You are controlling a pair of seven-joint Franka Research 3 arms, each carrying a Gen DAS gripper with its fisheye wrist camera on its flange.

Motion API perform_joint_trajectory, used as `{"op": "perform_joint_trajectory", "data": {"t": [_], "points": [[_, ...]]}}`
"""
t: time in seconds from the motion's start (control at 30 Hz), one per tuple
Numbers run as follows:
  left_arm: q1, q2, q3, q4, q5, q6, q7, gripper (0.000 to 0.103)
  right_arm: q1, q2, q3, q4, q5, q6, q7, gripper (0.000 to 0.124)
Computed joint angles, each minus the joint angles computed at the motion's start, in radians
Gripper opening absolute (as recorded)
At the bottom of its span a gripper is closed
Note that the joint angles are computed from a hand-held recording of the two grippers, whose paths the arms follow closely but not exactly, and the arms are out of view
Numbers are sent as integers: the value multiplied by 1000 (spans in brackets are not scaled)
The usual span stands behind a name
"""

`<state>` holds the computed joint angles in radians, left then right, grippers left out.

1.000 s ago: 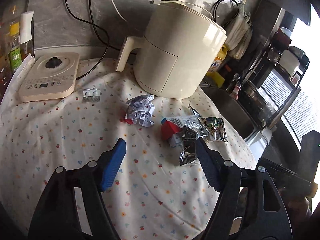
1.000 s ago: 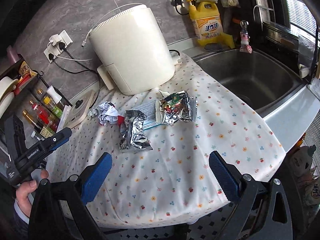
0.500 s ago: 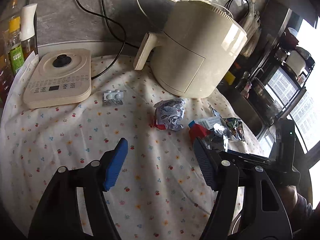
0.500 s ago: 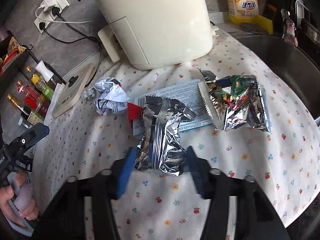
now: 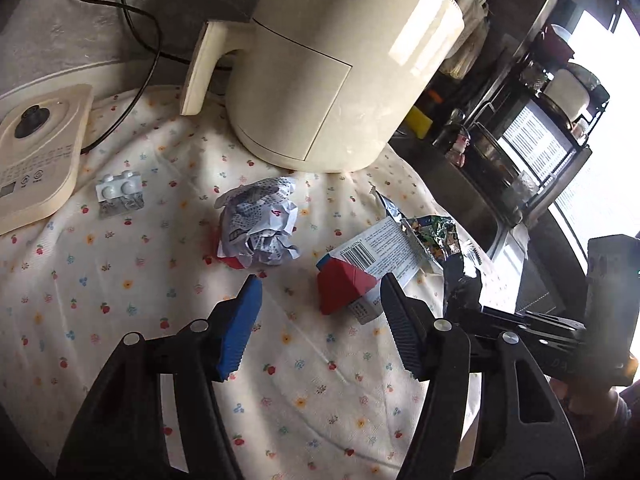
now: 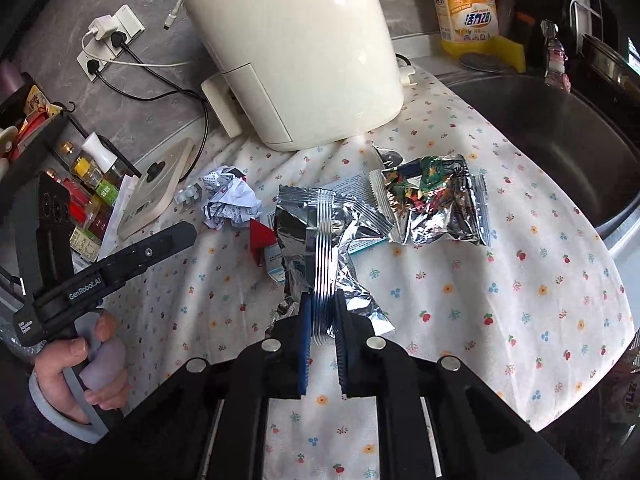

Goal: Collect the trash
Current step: 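Close the right gripper on the flat silver foil bag, then grasp the red paper scrap with the left gripper while the right holds the foil bag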

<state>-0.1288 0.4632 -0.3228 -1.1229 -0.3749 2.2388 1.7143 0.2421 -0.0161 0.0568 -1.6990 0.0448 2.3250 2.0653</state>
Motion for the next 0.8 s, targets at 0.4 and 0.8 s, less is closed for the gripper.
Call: {"op": "perform_joint_trajectory", "data": {"t": [0.4,0.8], "points": [[-95,239,-3,339,89,-165,-55,61,-64,-150,6,-144,-111,-33,172,11],[-35,83,-9,80,42,-63,-57,33,-64,-151,21,-147,-84,-29,124,12]]}}
